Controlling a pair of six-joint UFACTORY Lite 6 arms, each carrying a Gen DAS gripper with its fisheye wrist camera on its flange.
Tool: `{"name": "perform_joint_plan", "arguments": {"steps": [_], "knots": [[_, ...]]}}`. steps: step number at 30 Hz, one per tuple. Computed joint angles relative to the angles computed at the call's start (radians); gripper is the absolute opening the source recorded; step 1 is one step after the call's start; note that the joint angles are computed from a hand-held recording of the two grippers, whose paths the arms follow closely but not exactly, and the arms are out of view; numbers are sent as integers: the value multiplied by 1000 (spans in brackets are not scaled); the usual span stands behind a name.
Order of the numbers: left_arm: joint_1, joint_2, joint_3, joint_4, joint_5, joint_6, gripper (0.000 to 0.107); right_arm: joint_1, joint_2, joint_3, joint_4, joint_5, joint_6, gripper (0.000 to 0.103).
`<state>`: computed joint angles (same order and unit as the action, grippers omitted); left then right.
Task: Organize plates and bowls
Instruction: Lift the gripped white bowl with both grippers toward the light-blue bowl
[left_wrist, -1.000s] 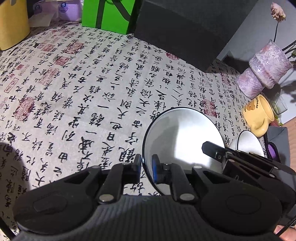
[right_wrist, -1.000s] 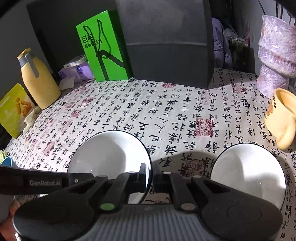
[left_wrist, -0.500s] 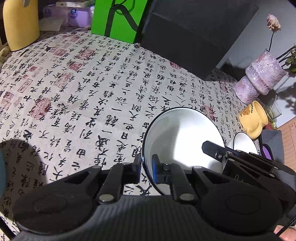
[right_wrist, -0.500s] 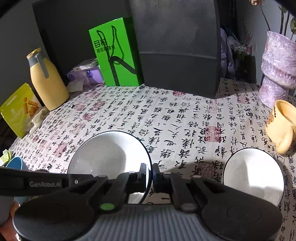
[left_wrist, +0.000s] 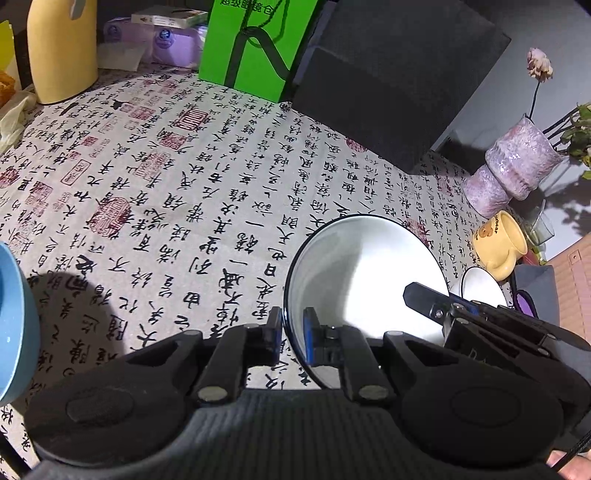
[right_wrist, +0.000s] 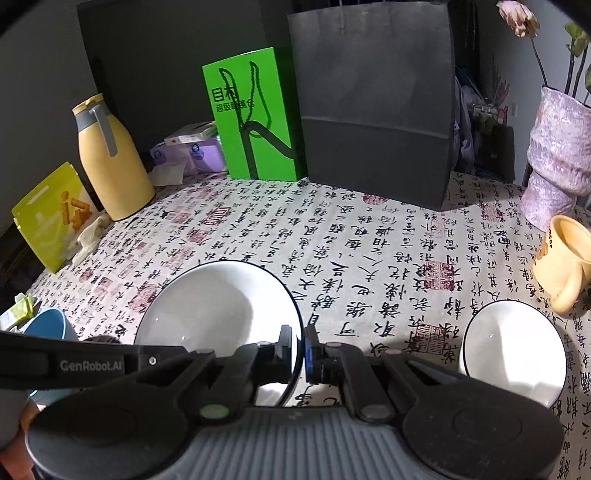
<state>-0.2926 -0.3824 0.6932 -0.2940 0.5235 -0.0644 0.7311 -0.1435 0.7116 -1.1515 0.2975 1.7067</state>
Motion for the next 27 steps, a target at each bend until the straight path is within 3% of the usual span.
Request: {"name": "perform_joint_plan", "arguments": {"steps": [27], "knots": [[357,-212,-56,-207,215,370,12,251,93,175,56,203,31,7]]}}
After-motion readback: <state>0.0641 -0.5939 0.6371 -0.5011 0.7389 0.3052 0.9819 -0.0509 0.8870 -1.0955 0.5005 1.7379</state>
